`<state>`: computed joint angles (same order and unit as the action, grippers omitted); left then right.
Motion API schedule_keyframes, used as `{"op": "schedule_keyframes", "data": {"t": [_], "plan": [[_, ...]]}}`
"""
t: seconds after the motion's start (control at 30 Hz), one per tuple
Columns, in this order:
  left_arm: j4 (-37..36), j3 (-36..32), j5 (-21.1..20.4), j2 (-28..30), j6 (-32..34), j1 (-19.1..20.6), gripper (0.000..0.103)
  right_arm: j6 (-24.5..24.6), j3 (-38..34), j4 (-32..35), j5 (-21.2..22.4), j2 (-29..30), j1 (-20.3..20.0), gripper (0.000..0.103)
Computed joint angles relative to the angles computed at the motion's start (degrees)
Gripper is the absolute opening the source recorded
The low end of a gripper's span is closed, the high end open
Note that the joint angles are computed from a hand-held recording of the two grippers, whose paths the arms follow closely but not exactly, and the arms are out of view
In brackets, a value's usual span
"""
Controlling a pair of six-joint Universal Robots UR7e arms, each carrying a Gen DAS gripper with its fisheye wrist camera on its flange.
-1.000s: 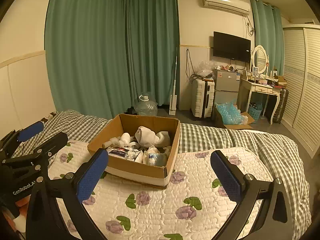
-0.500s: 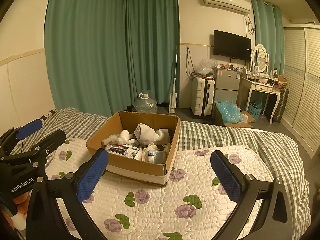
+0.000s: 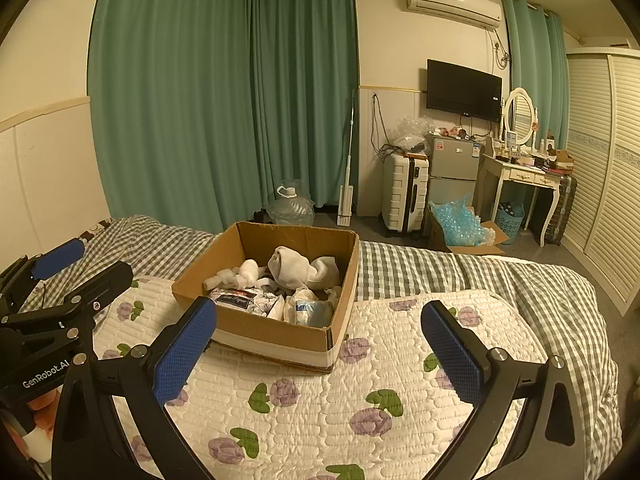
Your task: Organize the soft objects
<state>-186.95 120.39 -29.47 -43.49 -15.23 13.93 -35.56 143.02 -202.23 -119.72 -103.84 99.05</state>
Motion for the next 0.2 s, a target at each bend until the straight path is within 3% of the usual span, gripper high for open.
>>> {"op": "schedule_keyframes", "data": {"t": [0.2], "plan": [[-0.47,-0.08,0.2,0.44,-0.11,-0.31,0.083,-0.16,0.31,0.04,0.6,-0.29,-0.55,0.103]]}}
